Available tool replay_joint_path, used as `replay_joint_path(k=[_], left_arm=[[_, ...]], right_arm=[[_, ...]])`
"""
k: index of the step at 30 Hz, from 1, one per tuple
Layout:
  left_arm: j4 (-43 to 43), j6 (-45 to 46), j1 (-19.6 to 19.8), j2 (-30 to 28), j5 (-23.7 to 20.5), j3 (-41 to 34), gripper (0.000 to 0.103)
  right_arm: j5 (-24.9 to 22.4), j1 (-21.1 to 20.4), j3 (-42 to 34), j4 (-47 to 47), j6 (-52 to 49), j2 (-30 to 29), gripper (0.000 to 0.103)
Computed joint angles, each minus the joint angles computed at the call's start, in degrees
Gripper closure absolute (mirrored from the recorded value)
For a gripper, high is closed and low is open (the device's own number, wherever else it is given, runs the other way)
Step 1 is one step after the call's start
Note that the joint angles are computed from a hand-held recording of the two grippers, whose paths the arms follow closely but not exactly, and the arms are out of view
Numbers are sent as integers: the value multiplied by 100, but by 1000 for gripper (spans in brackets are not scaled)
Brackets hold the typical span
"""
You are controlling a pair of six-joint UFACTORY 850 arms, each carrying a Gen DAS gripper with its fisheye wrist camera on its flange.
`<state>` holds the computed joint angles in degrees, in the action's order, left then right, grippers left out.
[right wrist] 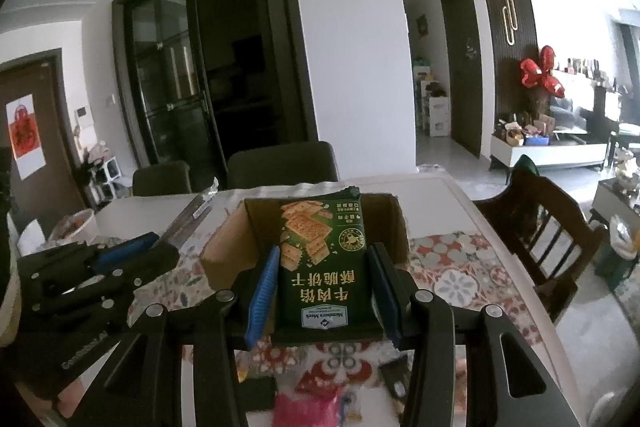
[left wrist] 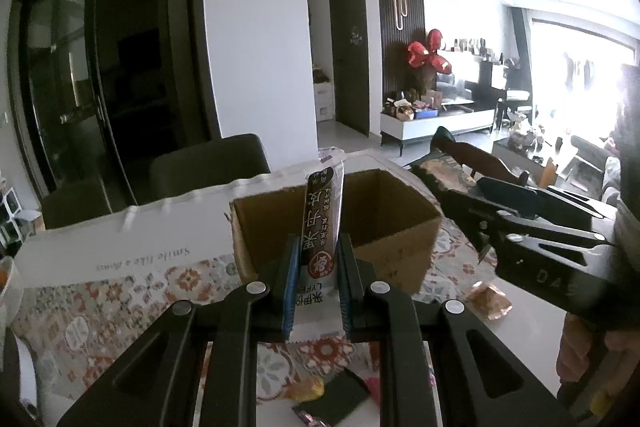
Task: Organize snacks
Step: 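Carry both snacks over the cardboard box and open both tools to drop them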
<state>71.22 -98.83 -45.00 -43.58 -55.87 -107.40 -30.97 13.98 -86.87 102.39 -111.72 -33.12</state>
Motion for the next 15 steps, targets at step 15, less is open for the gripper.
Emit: replay_joint_path(k=[15], left_arm=[[-1564,1527,782,-638,624,-1256,84]], right_arm=[[111,240,-2581,-3089,3256,-1471,57]])
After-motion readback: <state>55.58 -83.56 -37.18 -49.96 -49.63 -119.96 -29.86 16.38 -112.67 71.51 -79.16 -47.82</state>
